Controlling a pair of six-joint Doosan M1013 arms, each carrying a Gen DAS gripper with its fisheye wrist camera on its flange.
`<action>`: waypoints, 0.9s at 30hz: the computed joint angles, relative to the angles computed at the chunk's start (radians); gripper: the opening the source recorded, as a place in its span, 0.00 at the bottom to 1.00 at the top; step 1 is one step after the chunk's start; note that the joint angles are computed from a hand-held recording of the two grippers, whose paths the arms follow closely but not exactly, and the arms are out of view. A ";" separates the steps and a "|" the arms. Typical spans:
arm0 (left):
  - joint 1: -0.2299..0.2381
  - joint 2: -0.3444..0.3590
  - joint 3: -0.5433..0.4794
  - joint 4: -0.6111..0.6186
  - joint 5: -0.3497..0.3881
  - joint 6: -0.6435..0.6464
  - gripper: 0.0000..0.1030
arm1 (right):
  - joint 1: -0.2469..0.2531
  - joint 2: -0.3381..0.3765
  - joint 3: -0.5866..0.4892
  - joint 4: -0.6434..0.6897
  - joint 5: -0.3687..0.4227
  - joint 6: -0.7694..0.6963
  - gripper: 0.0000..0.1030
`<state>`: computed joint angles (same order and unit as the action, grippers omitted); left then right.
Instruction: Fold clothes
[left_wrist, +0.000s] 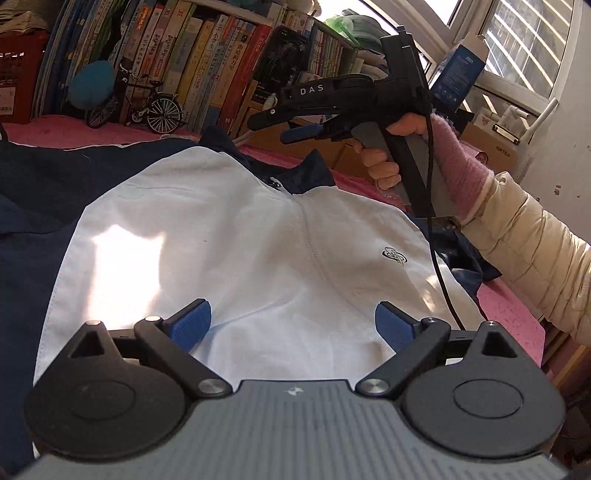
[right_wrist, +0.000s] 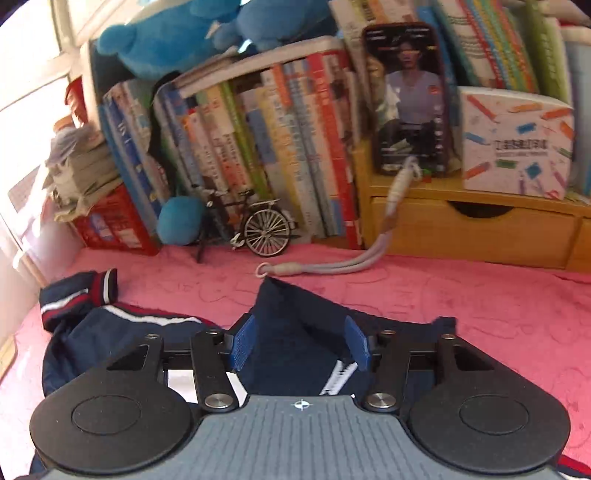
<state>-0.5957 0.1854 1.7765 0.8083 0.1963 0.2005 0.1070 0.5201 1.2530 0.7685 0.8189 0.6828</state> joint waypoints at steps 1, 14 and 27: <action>0.001 -0.001 0.002 0.003 -0.004 -0.004 0.94 | 0.022 0.000 0.004 -0.033 -0.024 -0.024 0.74; 0.027 -0.013 0.033 0.124 -0.096 -0.185 0.94 | 0.128 0.079 -0.071 -0.353 -0.129 0.244 0.06; 0.034 -0.017 0.042 0.200 -0.121 -0.277 0.95 | 0.035 0.088 -0.127 -0.180 -0.181 0.387 0.46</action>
